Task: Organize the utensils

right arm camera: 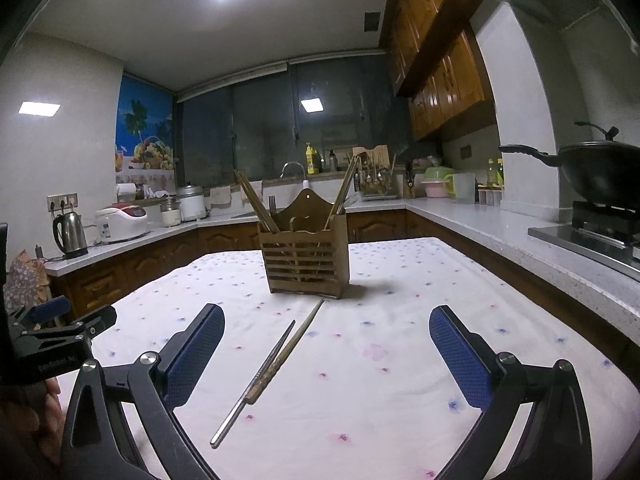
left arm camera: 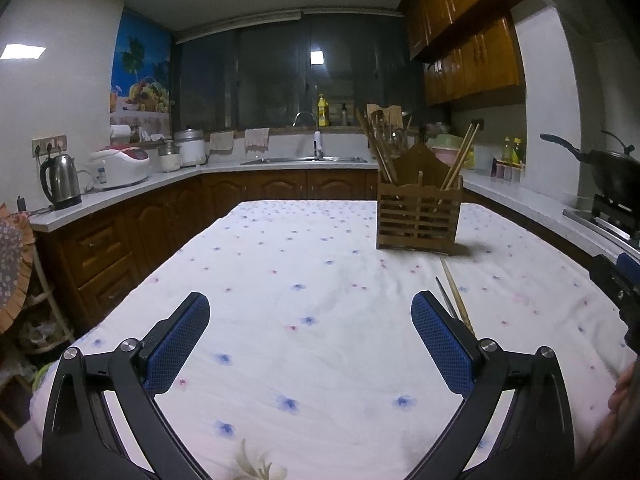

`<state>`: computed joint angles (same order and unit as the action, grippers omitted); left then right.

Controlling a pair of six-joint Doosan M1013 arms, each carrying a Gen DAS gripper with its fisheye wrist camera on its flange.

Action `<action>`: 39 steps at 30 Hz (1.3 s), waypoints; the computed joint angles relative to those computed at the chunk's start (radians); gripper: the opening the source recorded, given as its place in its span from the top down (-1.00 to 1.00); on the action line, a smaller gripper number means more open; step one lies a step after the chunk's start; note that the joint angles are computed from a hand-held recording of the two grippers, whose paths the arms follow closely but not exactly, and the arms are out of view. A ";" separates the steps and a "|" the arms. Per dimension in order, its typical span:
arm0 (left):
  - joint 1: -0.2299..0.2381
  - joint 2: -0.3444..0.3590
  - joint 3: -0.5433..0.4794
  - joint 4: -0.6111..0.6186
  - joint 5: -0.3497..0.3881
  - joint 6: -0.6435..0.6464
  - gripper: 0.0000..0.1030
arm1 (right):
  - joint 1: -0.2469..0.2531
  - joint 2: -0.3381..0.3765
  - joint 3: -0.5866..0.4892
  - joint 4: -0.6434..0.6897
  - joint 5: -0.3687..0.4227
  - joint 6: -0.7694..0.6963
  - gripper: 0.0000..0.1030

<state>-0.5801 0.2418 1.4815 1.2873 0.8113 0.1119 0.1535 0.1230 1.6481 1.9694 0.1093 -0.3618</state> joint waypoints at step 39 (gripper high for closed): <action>-0.013 -0.004 -0.006 0.008 0.000 0.031 -1.00 | 0.004 -0.009 0.004 0.010 0.006 -0.010 -1.00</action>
<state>-0.5930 0.2377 1.4753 1.2954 0.8111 0.1424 0.1571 0.1137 1.6522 1.9790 0.1150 -0.3719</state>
